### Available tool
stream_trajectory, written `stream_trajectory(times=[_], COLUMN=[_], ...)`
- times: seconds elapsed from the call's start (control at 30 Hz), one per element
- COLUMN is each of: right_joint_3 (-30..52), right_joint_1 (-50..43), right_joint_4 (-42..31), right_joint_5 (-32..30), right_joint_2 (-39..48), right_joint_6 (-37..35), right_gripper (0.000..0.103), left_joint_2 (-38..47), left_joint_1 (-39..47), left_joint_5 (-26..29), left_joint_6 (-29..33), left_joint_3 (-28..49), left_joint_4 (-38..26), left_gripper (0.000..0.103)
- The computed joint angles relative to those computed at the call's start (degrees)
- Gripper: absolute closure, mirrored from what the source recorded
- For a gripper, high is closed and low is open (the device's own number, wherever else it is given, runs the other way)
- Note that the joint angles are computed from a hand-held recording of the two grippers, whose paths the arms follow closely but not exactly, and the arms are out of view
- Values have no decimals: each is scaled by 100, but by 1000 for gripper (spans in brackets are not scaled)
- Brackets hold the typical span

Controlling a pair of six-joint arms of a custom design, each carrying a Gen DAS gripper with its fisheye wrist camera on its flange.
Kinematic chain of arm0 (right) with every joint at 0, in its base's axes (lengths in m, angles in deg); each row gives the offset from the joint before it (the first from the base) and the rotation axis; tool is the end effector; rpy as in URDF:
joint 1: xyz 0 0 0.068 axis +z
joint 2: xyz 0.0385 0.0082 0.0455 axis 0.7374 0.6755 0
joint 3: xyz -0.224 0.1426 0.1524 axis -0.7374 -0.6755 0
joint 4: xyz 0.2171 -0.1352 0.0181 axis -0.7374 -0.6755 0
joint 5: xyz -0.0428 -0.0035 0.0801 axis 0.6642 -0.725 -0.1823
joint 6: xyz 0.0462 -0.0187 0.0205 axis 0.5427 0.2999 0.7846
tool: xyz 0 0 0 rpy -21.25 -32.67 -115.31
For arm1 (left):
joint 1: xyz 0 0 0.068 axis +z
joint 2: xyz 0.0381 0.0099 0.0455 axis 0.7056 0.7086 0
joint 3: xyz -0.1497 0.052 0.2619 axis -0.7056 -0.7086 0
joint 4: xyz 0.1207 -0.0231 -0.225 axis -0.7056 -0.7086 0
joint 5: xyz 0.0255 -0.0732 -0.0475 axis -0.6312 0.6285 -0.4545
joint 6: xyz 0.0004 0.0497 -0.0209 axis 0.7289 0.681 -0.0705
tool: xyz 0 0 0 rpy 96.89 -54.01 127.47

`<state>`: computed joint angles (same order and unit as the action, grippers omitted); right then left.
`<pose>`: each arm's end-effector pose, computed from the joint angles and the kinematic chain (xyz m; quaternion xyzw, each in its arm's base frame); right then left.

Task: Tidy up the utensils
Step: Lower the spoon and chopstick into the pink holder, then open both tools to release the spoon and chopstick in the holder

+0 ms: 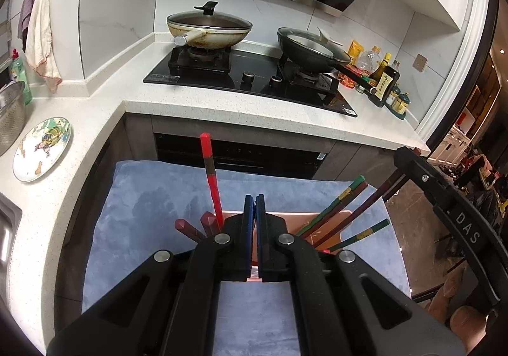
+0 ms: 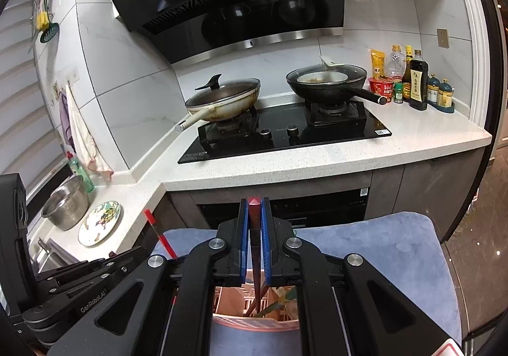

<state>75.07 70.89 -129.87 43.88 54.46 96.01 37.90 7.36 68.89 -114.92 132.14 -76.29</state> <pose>0.2899 0.1206 0.4602 -0.0079 0.8639 0.1306 0.4863 0.2930 -0.2121 0.4496 -0.0239 0.9156 -0.1119 0.3854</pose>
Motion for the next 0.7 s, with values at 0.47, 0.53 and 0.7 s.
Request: stream_trajectory(times=[0.47,0.53,0.7], right_joint_3=[-222,-239,-363], right_joint_1=[14,29,59], right_joint_4=[-35,-48,-111], right_joint_5=[-32,-18,-25], right_joint_2=[-129,-174,-350], right_joint_6=[-38,-43,-9], right_gripper=[74,74,69], left_joint_2=[-144,-159,-216], left_joint_1=[-61,-111,-324], left_joint_5=[-256,-370,-677], left_joint_6=[-164,-152,-129], left_joint_3=[-187,-179,-140], left_joint_4=[-1,-40,-157], left_gripper=[78,78,78])
